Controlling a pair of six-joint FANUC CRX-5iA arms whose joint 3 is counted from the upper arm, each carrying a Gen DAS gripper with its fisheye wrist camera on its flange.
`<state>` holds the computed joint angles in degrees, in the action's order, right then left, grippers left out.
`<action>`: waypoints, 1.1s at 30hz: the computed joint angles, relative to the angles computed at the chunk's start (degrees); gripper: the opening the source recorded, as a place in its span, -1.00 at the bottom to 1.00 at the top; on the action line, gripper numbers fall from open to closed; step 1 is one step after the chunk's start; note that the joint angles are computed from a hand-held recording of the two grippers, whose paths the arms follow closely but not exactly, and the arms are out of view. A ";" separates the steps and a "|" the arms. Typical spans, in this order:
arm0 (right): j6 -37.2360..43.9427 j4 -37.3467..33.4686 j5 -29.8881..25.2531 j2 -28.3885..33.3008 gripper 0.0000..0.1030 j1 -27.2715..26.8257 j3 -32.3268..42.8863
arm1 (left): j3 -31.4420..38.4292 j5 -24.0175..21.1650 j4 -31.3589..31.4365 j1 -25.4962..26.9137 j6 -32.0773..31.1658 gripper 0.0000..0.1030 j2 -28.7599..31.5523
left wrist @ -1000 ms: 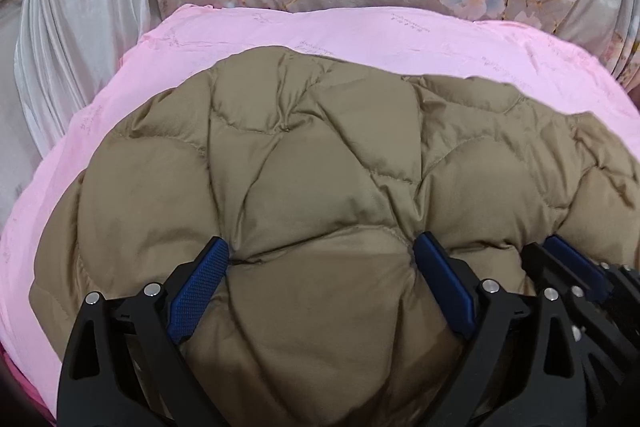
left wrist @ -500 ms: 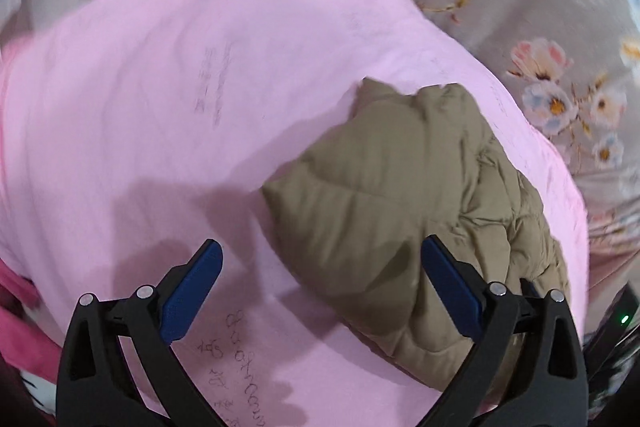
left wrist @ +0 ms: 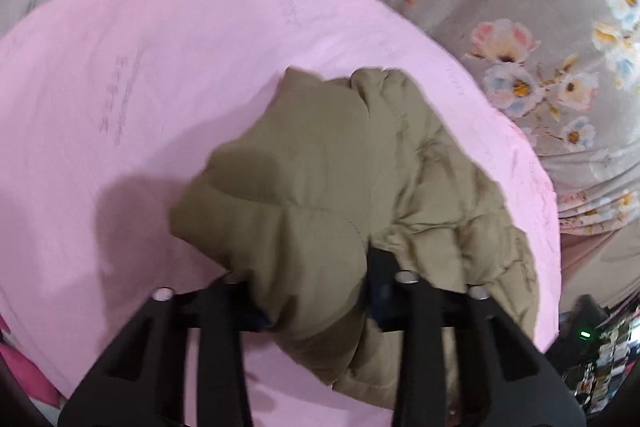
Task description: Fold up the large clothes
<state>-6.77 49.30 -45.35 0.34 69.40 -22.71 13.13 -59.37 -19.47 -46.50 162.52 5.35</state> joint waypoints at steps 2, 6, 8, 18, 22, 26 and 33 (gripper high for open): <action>0.91 -2.32 1.05 -0.05 -0.54 -0.56 0.90 | 1.06 0.61 -1.14 -0.97 -1.43 -0.62 -1.33; 3.90 -6.94 3.80 0.68 -0.54 -1.48 3.38 | 8.79 -1.55 -6.74 -5.90 -7.06 -0.70 -0.21; 4.30 -7.92 6.11 1.59 -0.53 -1.92 4.21 | 14.52 -4.03 -10.01 -8.88 -10.64 -0.71 2.64; 11.98 -17.79 6.19 -7.06 -0.61 -1.06 1.67 | 29.89 -8.89 -13.15 -12.65 -22.88 -0.72 13.49; 18.04 -30.10 7.90 -12.69 -0.60 0.17 -1.49 | 30.30 -9.35 -13.36 -12.90 -24.00 -0.72 13.43; 18.44 -26.42 7.59 -9.92 -0.58 0.92 -1.53 | 35.52 -9.29 -11.01 -13.65 -28.88 -0.72 17.26; 6.43 -17.72 14.37 -21.45 -0.61 -0.20 -12.56 | 45.79 -7.89 -1.42 -15.12 -40.26 -0.73 26.32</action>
